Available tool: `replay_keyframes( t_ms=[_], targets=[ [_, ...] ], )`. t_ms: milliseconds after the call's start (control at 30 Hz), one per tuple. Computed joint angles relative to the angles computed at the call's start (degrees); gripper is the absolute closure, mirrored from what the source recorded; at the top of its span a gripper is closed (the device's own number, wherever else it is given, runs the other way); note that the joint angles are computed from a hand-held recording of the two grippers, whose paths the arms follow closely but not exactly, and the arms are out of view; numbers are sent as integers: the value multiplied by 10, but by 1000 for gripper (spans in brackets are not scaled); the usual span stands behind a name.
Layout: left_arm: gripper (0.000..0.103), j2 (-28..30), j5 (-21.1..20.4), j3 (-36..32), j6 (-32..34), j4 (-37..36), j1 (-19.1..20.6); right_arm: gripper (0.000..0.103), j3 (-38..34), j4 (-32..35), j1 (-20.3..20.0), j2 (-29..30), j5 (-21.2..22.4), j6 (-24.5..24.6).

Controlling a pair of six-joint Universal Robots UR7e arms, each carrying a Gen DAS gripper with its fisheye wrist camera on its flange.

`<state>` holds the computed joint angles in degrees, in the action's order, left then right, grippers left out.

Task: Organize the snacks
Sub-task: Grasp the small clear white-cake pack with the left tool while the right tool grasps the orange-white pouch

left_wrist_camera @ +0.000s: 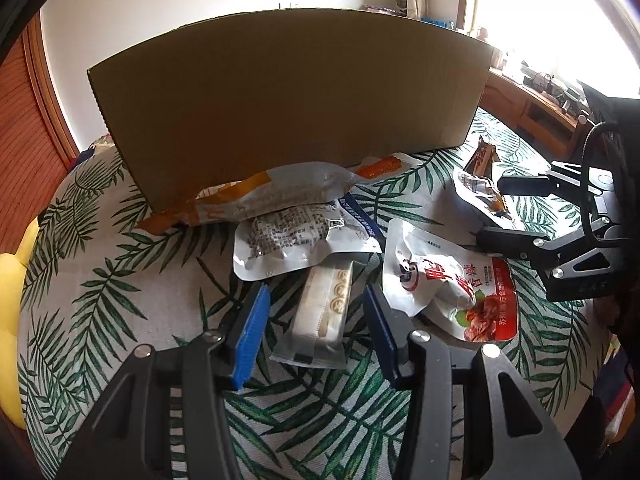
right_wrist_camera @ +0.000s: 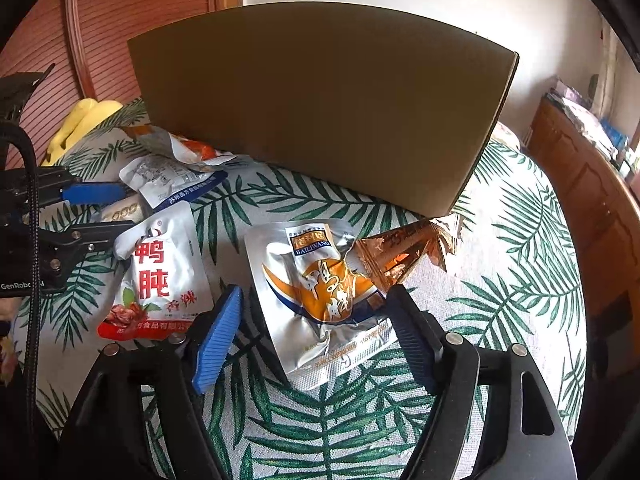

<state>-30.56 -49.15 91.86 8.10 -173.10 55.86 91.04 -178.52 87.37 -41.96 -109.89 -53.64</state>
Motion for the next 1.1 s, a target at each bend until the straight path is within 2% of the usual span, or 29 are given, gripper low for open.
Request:
replay_keyframes(
  t_ms=[67, 133, 200, 867, 933, 967, 1033, 1100],
  targets=[
    [63, 0, -1, 0, 0, -1, -1, 25, -2, 4, 0, 0, 0, 3],
    [76, 2, -5, -4, 2, 0, 0, 25, -1, 3, -1, -1, 0, 2],
    [82, -1, -14, -3, 1, -2, 1, 25, -1, 5, -1, -1, 0, 3],
    [84, -30, -5, 55, -21, -35, -11, 23, -4, 3, 0, 2, -3, 3],
    [84, -32, -6, 60, -22, -40, -12, 29, -4, 4, 0, 2, -1, 4],
    [84, -33, -6, 63, -23, -43, -13, 37, -2, 5, 0, 0, 3, 3],
    [84, -36, -8, 69, -25, -49, -14, 45, 6, 3, 0, -5, 9, 0],
    [84, -39, -9, 75, -28, -53, -15, 63, 17, -15, 3, -7, 8, -10]
  ],
)
